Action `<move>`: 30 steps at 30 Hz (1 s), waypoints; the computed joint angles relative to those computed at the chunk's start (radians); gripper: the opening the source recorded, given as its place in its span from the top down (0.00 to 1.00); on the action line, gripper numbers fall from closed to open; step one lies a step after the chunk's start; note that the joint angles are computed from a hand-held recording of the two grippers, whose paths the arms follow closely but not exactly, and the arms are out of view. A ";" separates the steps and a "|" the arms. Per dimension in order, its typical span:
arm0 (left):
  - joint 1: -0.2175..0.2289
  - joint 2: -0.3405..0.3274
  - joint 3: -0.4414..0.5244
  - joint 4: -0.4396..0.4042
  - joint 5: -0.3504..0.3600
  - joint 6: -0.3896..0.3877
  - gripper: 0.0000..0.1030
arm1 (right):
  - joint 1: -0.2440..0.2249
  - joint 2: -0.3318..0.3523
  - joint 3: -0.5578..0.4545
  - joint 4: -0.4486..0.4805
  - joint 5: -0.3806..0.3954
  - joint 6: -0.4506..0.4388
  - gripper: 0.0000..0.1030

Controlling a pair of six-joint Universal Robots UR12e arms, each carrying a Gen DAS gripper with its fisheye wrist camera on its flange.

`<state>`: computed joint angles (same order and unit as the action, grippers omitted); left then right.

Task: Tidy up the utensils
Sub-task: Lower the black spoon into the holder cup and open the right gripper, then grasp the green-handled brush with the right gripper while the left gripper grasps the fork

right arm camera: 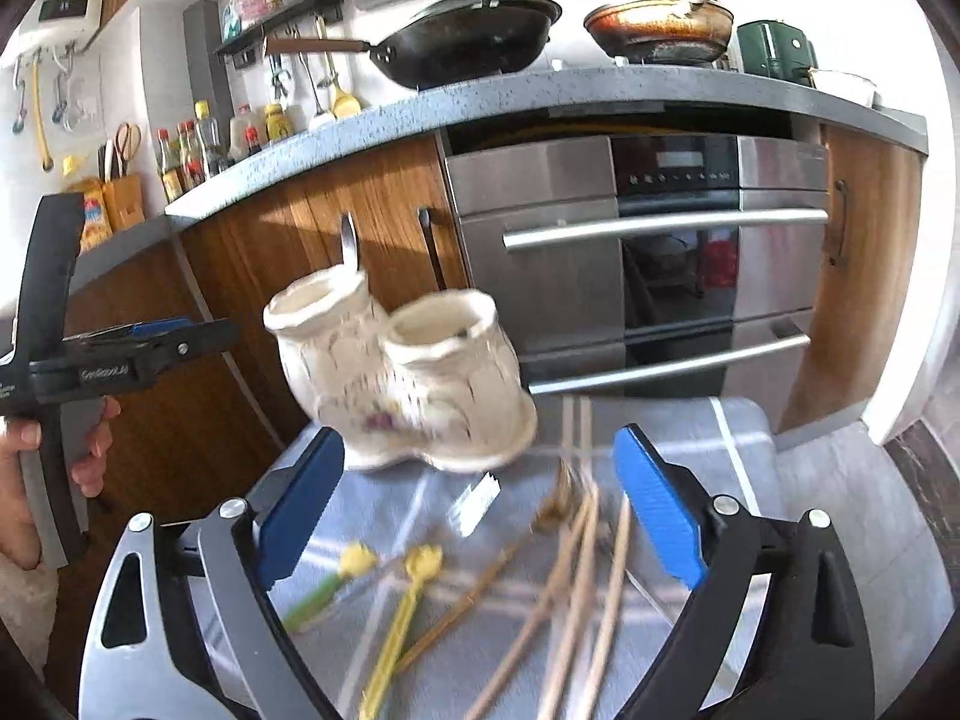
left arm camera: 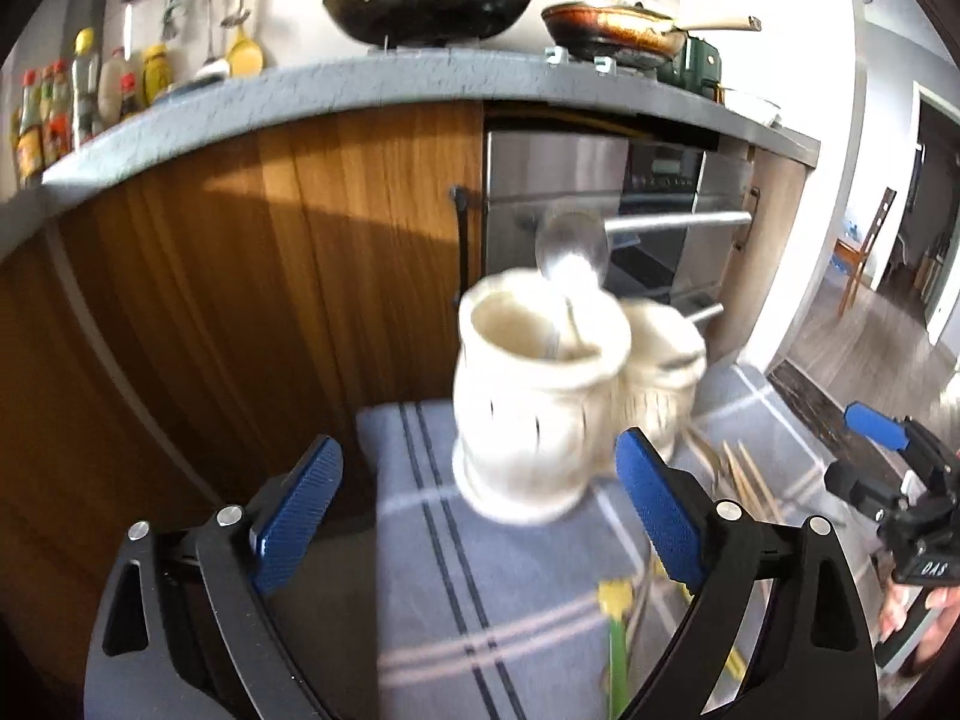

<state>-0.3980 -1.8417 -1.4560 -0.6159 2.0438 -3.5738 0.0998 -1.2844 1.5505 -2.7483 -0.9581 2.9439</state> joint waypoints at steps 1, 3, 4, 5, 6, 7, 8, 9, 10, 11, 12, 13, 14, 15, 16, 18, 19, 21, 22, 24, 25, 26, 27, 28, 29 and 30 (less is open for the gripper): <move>-0.004 0.004 -0.013 0.000 0.002 -0.007 0.10 | 0.000 -0.008 0.013 0.008 -0.007 -0.008 0.10; -0.013 0.010 -0.038 0.000 0.019 -0.021 0.10 | 0.002 -0.021 0.033 0.027 -0.018 -0.025 0.10; -0.019 0.014 -0.054 -0.006 0.031 -0.035 0.10 | 0.004 -0.029 0.045 0.043 -0.019 -0.034 0.10; -0.022 0.018 -0.065 -0.004 0.034 -0.044 0.10 | 0.006 -0.035 0.053 0.060 -0.020 -0.041 0.10; -0.024 0.024 -0.081 0.000 0.030 -0.058 0.10 | 0.009 -0.042 0.062 0.078 -0.023 -0.047 0.10; -0.025 0.029 -0.093 0.006 0.027 -0.063 0.10 | 0.013 -0.047 0.070 0.093 -0.026 -0.053 0.10; -0.026 0.035 -0.105 0.013 0.029 -0.069 0.10 | 0.018 -0.053 0.075 0.112 -0.030 -0.061 0.10; -0.027 0.039 -0.116 0.019 0.037 -0.076 0.10 | 0.022 -0.057 0.080 0.126 -0.030 -0.066 0.10; -0.029 0.044 -0.127 0.025 0.053 -0.084 0.10 | 0.029 -0.060 0.082 0.157 -0.028 -0.075 0.10; -0.030 0.047 -0.133 0.029 0.063 -0.089 0.10 | 0.036 -0.062 0.079 0.199 -0.023 -0.090 0.10; -0.032 0.050 -0.138 0.035 0.072 -0.093 0.10 | 0.044 -0.064 0.078 0.225 -0.024 -0.098 0.11; -0.032 0.053 -0.145 0.044 0.079 -0.092 0.10 | 0.052 -0.065 0.079 0.235 -0.028 -0.101 0.11; -0.033 0.055 -0.148 0.052 0.086 -0.088 0.10 | 0.063 -0.066 0.079 0.244 -0.038 -0.109 0.13; -0.034 0.057 -0.152 0.058 0.093 -0.083 0.10 | 0.076 -0.066 0.079 0.250 -0.058 -0.117 0.17; -0.035 0.060 -0.157 0.065 0.100 -0.077 0.10 | 0.086 -0.067 0.080 0.252 -0.076 -0.122 0.20; -0.035 0.065 -0.167 0.080 0.106 -0.067 0.10 | 0.113 -0.064 0.077 0.257 -0.110 -0.135 0.27; -0.034 0.069 -0.175 0.088 0.106 -0.065 0.10 | 0.122 -0.063 0.076 0.256 -0.123 -0.137 0.28; -0.030 0.078 -0.190 0.100 0.099 -0.065 0.10 | 0.148 -0.054 0.071 0.251 -0.175 -0.137 0.37; -0.029 0.082 -0.195 0.103 0.096 -0.067 0.10 | 0.156 -0.050 0.067 0.258 -0.191 -0.135 0.40; -0.023 0.089 -0.207 0.110 0.089 -0.075 0.10 | 0.170 -0.042 0.057 0.276 -0.223 -0.127 0.49; -0.020 0.093 -0.214 0.116 0.085 -0.081 0.10 | 0.178 -0.037 0.053 0.282 -0.243 -0.120 0.49; -0.017 0.095 -0.219 0.121 0.079 -0.086 0.10 | 0.182 -0.032 0.047 0.293 -0.257 -0.111 0.51; -0.014 0.097 -0.221 0.124 0.073 -0.092 0.10 | 0.186 -0.028 0.042 0.308 -0.266 -0.103 0.55; -0.011 0.099 -0.225 0.128 0.065 -0.099 0.10 | 0.189 -0.025 0.037 0.318 -0.274 -0.099 0.56; -0.008 0.101 -0.228 0.129 0.058 -0.103 0.10 | 0.192 -0.022 0.034 0.324 -0.281 -0.097 0.57; -0.006 0.101 -0.228 0.126 0.051 -0.107 0.10 | 0.194 -0.019 0.032 0.329 -0.287 -0.096 0.60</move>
